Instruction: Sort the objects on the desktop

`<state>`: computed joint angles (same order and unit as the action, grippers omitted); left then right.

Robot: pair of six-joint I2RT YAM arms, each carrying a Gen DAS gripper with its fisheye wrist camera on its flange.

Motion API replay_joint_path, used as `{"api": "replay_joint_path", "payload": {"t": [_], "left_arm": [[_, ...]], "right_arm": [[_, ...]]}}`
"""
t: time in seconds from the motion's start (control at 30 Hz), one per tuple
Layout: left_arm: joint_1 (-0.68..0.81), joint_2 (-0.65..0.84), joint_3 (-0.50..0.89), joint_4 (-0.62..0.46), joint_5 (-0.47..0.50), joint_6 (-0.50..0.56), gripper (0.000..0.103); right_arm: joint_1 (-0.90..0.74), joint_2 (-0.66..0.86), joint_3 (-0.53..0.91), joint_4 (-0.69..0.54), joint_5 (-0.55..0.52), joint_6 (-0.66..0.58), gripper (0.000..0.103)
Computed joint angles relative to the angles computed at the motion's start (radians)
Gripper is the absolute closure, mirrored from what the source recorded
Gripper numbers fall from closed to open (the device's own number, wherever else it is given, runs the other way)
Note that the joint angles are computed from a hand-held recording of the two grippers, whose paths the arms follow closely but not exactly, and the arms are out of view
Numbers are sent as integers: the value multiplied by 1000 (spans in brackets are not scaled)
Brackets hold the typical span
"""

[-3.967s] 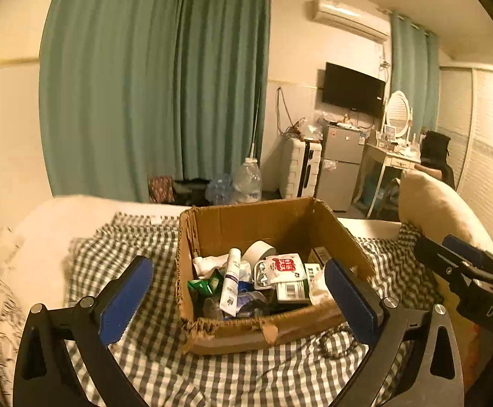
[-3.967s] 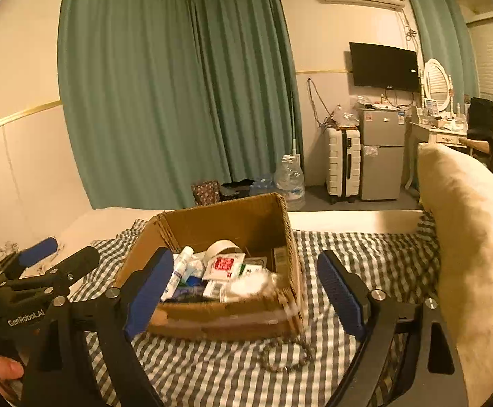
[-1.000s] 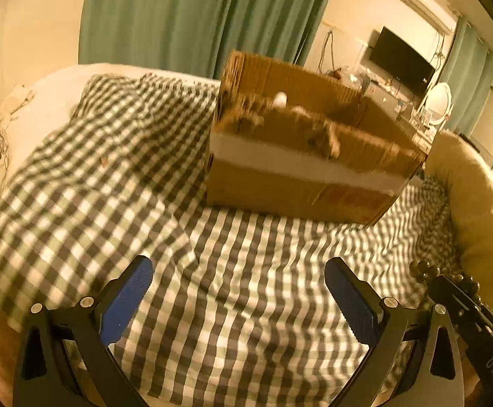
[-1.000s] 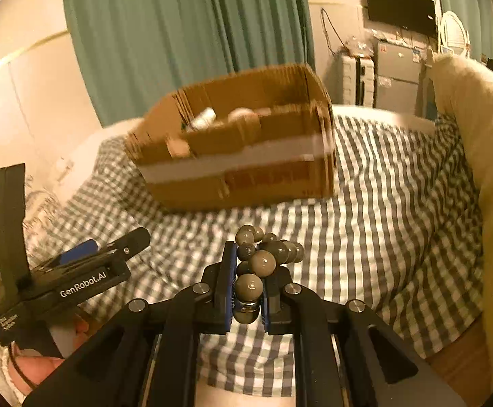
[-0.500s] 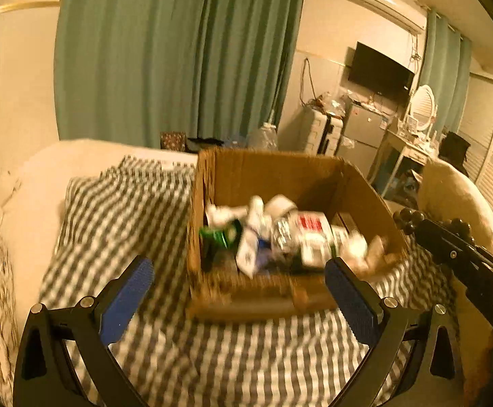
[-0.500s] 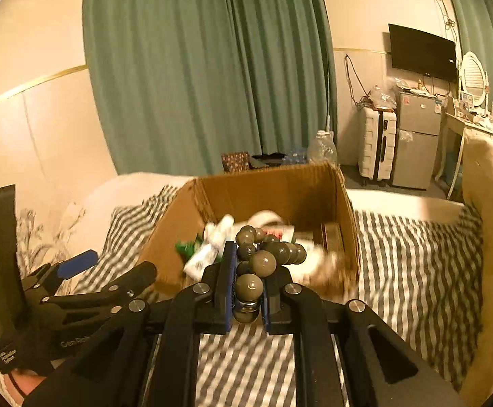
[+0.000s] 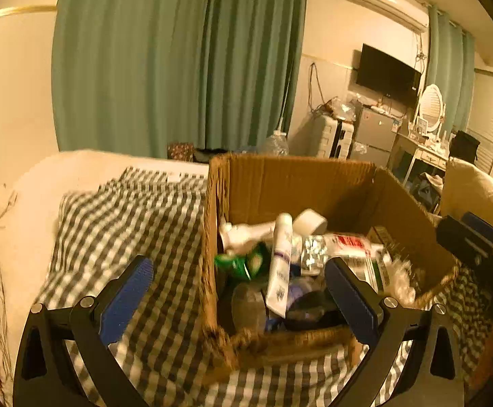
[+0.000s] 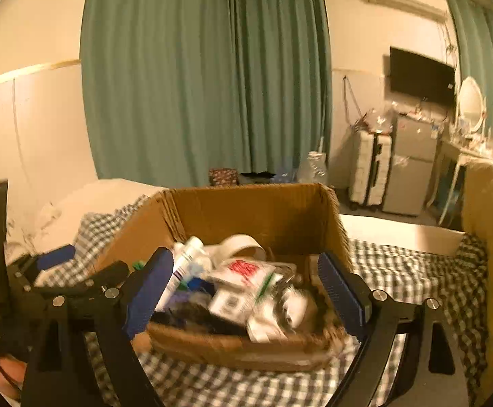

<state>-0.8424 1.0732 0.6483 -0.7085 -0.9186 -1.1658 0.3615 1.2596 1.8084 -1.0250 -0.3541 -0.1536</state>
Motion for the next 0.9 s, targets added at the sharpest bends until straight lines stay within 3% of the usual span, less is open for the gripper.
{"api": "replay_joint_path", "payload": {"t": [0.13,0.27,0.4,0.57,0.73,0.9], "left_arm": [[-106,47,34,-83,-61,-118,0],[-201,148,110,-218,-84,-267,0],[-257,181,113,-260,-78,-384,0],[-236,126,57,-146,-52,-321,0],[-237,141,58,-158,-89,-323,0],[-215,130,41,-105,-73,-265,0]], "right_arm": [[-80,-104,-129,16,-40,-18,14],[-191,-116,-128,-67,-130,-19,12],[-227,-150,-163,-63,-127,-13,12],[-241,-166,-198,-67,-135,-1,10],[-193,-179,-223,-44,-64,5,9],[-182,-183,-229,-47,-40,-6,7]]}}
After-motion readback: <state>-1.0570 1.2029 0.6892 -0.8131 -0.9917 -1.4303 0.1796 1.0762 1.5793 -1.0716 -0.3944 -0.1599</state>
